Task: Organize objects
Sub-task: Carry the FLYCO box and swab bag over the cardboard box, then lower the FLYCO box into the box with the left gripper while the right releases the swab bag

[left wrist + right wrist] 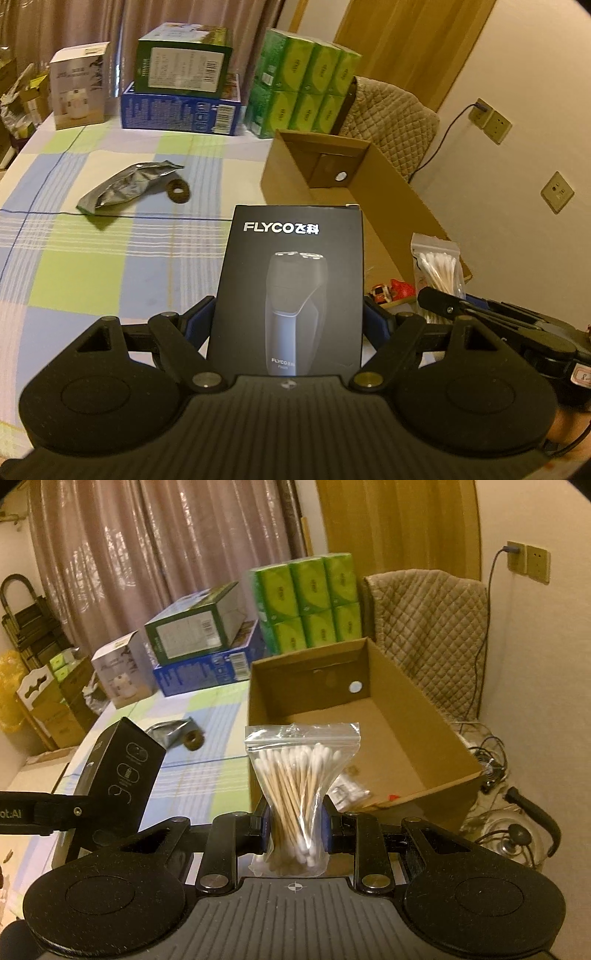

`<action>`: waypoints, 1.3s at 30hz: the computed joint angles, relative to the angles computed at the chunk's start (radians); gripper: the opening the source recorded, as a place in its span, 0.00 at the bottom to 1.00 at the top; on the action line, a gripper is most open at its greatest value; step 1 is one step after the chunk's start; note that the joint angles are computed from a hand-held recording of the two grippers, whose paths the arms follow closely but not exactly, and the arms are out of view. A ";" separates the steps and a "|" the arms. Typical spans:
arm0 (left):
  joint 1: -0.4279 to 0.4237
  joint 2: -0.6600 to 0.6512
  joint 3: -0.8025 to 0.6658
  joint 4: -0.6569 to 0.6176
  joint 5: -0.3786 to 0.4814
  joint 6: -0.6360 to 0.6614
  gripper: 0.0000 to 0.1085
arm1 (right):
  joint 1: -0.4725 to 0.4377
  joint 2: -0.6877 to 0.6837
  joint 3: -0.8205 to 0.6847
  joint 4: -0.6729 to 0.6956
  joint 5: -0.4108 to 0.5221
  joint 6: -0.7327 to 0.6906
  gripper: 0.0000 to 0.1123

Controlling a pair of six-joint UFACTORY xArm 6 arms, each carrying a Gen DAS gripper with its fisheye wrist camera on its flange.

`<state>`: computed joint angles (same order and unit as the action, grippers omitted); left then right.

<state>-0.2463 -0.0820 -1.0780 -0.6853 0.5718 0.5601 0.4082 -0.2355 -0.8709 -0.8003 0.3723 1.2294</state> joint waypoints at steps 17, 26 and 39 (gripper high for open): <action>-0.124 0.208 -0.256 0.026 0.012 -0.114 0.72 | -0.189 0.017 -0.021 0.102 -0.032 -0.215 0.20; -0.188 0.360 -0.414 0.042 -0.014 -0.165 0.74 | -0.247 0.054 -0.025 0.156 -0.072 -0.262 0.20; -0.146 0.348 -0.368 0.040 -0.060 -0.189 0.80 | -0.235 0.126 -0.061 0.231 -0.127 -0.327 0.20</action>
